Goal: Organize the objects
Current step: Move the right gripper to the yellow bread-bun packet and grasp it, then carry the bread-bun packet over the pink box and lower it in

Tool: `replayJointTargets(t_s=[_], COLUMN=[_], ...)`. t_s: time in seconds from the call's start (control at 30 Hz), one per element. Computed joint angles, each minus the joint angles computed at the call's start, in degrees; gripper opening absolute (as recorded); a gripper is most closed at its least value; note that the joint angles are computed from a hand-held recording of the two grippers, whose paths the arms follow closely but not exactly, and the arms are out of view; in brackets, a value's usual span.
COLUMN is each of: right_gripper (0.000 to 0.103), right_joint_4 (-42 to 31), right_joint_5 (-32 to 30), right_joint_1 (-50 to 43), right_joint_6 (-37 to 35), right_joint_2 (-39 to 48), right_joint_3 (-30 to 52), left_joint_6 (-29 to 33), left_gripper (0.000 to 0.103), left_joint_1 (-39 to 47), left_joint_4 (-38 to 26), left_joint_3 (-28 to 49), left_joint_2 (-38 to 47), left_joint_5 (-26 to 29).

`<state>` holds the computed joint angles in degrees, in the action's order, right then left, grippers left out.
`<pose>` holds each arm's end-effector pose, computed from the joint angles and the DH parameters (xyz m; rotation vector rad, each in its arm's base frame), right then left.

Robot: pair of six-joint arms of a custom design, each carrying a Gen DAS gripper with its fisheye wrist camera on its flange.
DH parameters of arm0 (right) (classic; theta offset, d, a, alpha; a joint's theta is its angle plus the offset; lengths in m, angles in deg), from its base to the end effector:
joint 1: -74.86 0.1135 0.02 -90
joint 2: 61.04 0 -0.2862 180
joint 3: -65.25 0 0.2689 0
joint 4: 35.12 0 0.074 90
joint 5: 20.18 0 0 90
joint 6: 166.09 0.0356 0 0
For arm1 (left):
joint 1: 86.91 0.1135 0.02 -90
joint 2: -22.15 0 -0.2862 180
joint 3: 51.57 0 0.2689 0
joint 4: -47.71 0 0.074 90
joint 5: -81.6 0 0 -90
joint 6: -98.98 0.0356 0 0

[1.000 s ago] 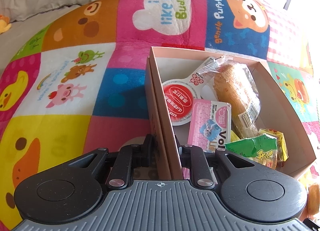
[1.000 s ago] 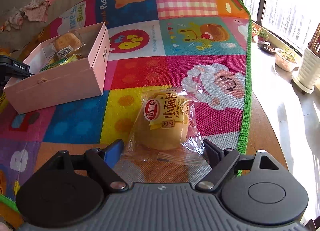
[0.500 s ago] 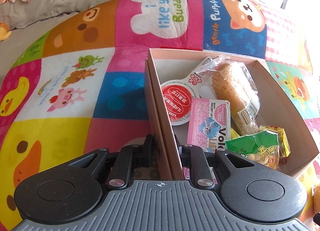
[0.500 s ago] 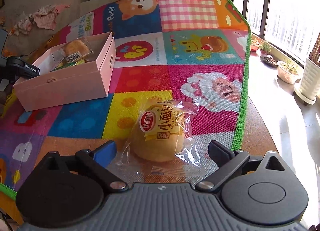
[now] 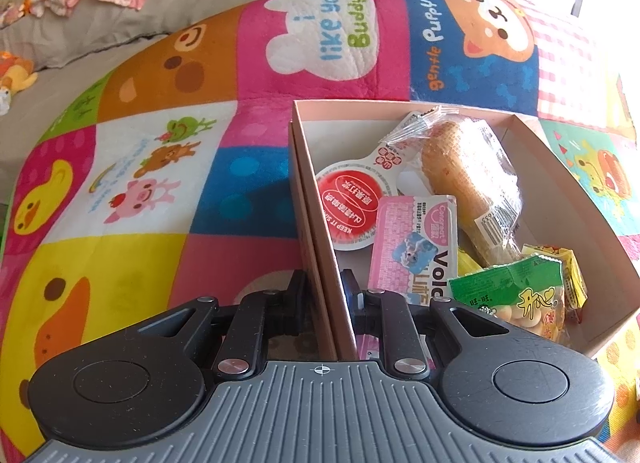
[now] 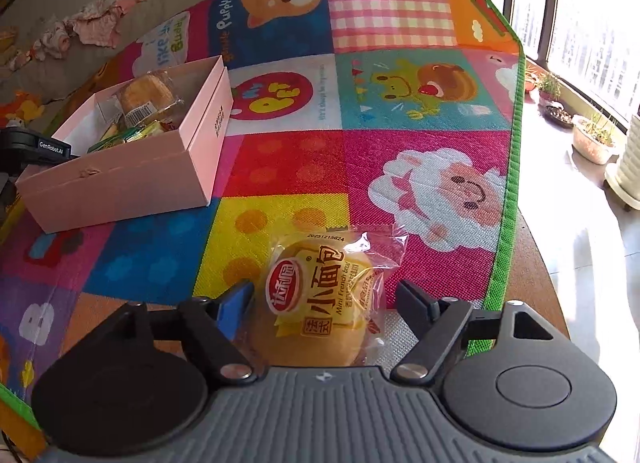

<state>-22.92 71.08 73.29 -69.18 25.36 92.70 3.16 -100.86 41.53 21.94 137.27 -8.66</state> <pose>0.2157 -0.0067 0.0889 0.1868 2.3792 0.0179 0.4039 -0.1002 0.1129 0.1688 2.4047 -0.1543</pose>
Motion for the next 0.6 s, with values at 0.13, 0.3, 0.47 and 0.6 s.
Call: replayJointTargets(t_s=[0.13,0.3,0.47,0.6], right_gripper=[0.058,0.058,0.057,0.057], right_joint_4=[-6.1,-18.1,-23.7,-21.3], right_joint_5=[-0.7,-3.3,-3.8,-3.2], right_joint_1=[1.9,4.7,7.0,8.1], right_joint_6=[-1.3,-2.7,-4.0,-4.4], right_joint_2=[-8.0,-18.3,-18.2,-11.2], right_joint_3=[-1.3,1.6,11.1,21.0], left_joint_6=[-0.2,-0.7,-1.9,-1.8], left_gripper=[0.02,0.019,0.019,0.019], left_joint_1=[-0.1,0.4,1.0,1.9], left_joint_4=[0.3,0.2,-0.6,-1.2], left_joint_3=[-0.9,-0.9,-0.7,-0.5], left_joint_2=[-0.6,-0.7,-0.8,-0.8], left_joint_5=[-0.3,0.8,2.2,4.6])
